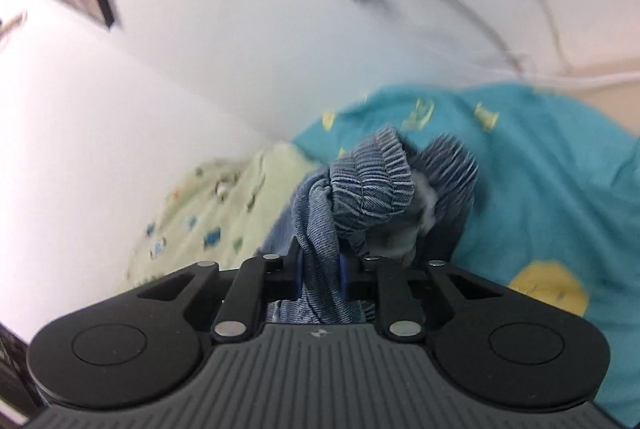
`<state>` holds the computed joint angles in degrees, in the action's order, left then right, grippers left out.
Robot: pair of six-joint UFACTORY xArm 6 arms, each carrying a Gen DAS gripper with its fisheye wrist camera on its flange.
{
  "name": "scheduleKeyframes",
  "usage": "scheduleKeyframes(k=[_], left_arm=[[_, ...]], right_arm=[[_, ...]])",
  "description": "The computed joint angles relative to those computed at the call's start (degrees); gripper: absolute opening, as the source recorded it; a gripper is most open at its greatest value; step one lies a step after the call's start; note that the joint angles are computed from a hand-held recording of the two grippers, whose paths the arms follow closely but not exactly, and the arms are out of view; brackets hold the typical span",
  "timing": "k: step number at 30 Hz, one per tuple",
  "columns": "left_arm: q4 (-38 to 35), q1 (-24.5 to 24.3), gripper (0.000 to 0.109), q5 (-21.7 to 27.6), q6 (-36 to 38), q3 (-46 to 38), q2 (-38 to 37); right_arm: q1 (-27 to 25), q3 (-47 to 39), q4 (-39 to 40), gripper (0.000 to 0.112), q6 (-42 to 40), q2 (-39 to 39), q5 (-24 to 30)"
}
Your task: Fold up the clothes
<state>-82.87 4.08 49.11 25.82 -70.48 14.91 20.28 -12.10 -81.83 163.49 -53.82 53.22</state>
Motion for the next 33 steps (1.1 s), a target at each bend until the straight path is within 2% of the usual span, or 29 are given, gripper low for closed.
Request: scheduleKeyframes(k=[2, 7, 9, 12, 15, 18, 20, 21, 22, 24, 26, 28, 30, 33], left_arm=[[1.6, 0.0, 0.005, -0.9, -0.4, 1.8, -1.2], [5.1, 0.0, 0.006, -2.2, -5.0, 3.6, -0.9], [5.8, 0.1, 0.006, -2.3, -5.1, 3.2, -0.7], [5.7, 0.2, 0.006, -2.1, -5.1, 2.8, -0.5], [5.8, 0.2, 0.007, -2.6, -4.6, 2.7, -0.3], [6.0, 0.3, 0.009, -3.2, -5.1, 2.7, -0.2], [6.5, 0.6, 0.011, -3.2, -5.5, 2.5, 0.0], [6.9, 0.7, 0.012, -3.3, -5.6, 2.4, 0.1], [7.3, 0.7, 0.013, -3.4, -5.6, 2.3, 0.1], [7.3, 1.0, 0.014, -3.6, -6.1, 2.3, 0.0], [6.8, 1.3, 0.017, -3.8, -6.2, 1.9, 0.3], [6.5, 1.5, 0.023, -4.7, -7.3, 1.1, 1.1], [5.9, 2.1, 0.023, -4.7, -8.1, 0.0, 2.3], [4.7, 3.0, 0.023, -4.0, -9.5, -1.3, 3.6]], right_arm=[[2.1, 2.9, 4.9, 0.017, -6.3, -5.7, 5.1], [-1.8, 11.9, 18.3, 0.017, -18.3, -17.8, 2.0], [-4.2, 13.1, 21.5, 0.016, -23.0, -17.4, 1.1], [-5.7, 14.6, 20.6, 0.015, -20.3, -16.6, -0.5], [-4.5, 10.4, 17.9, 0.016, -21.0, -8.7, 1.3], [-1.1, 6.2, 18.8, 0.018, -25.5, -2.5, 6.0], [0.8, 4.8, 20.2, 0.018, -29.1, -1.5, 8.3], [2.0, 4.0, 21.0, 0.025, -30.9, -1.2, 10.0], [4.4, 2.5, 21.7, 0.036, -32.0, -0.2, 13.5], [11.0, -0.5, 22.7, 0.053, -31.6, 2.0, 22.5], [15.6, -3.1, 22.2, 0.055, -30.4, 3.5, 28.2], [19.2, -5.4, 19.7, 0.055, -28.6, 4.7, 30.9], [21.5, -8.3, 16.6, 0.055, -28.3, 7.4, 30.3], [22.8, -14.0, 12.2, 0.055, -30.1, 14.5, 23.9]])
